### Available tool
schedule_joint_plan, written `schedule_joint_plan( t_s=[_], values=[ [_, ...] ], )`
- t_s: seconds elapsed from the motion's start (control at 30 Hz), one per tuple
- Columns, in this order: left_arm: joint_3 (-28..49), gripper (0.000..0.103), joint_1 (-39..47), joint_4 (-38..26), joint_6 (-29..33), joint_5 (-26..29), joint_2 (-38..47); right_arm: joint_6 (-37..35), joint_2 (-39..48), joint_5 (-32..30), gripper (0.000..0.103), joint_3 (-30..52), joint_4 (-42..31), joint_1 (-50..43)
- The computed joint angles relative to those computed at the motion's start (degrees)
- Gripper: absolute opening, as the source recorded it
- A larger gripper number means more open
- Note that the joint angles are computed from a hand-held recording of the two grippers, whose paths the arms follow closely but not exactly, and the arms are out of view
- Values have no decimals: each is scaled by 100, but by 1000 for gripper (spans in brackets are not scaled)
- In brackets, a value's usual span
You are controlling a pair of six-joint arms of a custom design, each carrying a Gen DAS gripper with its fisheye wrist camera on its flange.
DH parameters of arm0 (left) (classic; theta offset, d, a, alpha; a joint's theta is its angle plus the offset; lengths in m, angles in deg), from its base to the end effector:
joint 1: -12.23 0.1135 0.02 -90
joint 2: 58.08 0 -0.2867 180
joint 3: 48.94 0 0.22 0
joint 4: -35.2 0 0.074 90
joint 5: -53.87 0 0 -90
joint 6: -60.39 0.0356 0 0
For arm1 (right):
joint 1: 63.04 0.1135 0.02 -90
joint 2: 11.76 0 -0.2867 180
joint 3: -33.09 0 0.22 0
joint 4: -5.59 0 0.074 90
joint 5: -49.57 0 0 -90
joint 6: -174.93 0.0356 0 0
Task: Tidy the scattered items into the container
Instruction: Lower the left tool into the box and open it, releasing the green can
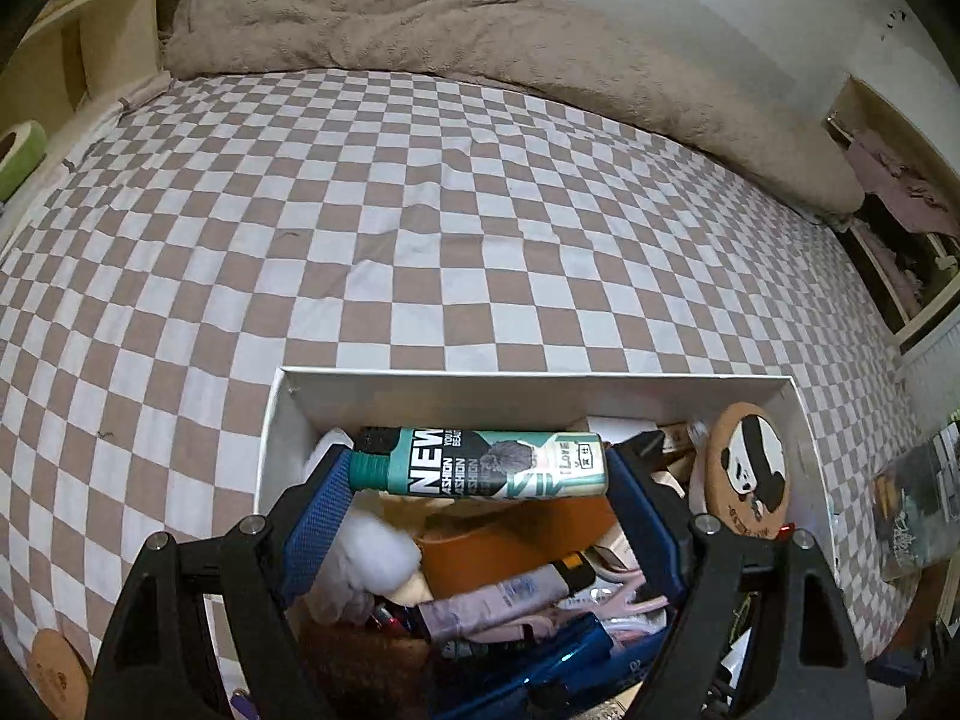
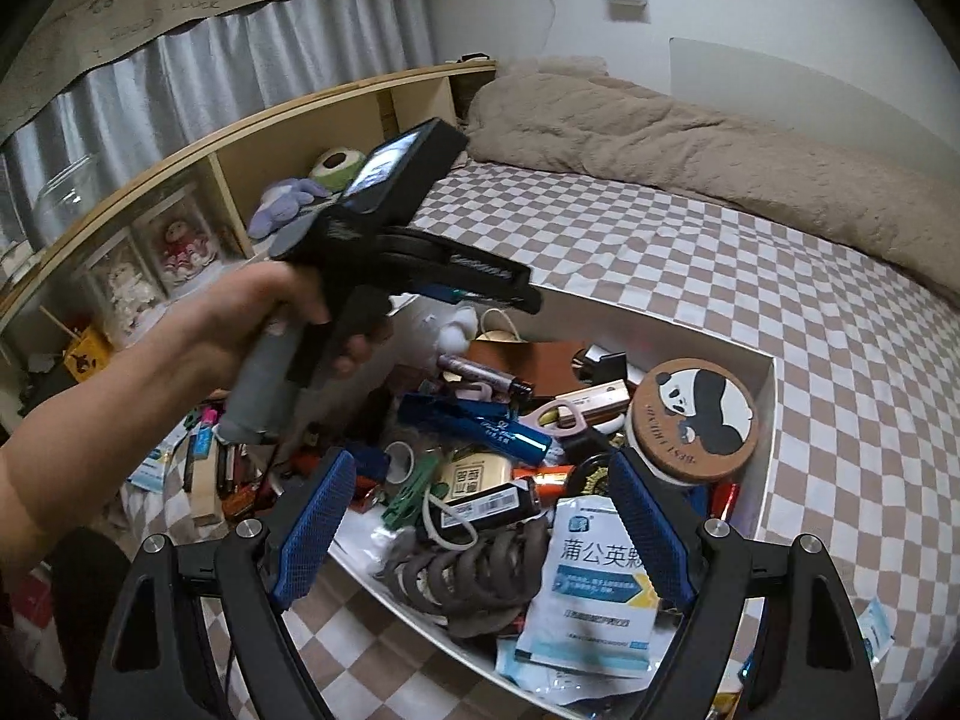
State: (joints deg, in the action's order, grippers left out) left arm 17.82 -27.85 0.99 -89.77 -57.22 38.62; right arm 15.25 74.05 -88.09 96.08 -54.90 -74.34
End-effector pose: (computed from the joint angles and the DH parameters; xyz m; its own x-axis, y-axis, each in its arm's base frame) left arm 0.2308 -0.1775 0.1920 -0.7596 -0.4186 -0.4978 -0.3581 0.9081 -0.2171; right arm 0.2143 -0.0160 0.2168 -0.3828 -0.5676 -0.7289 -0.8968 0.4177 0.1457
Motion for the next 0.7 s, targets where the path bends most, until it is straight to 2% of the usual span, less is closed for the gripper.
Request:
schedule_joint_plan(
  t_s=[0.03,0.07,0.2,0.37,0.7],
  values=[
    [-53,95,-8,39,-1,-21,-42,-16,-4,5,86,-9,1,-2],
    [-86,97,-38,34,-18,-75,-99,-16,-9,6,86,-19,7,6],
    [-125,97,-209,-182,14,-268,-317,-83,-21,-10,86,-39,-48,-66],
    [-234,97,-278,-297,39,-234,-498,-15,20,-4,86,-51,-45,-135],
    [-190,97,-792,-709,-356,-575,-810,263,-74,-61,86,-18,-17,-256]
  ],
)
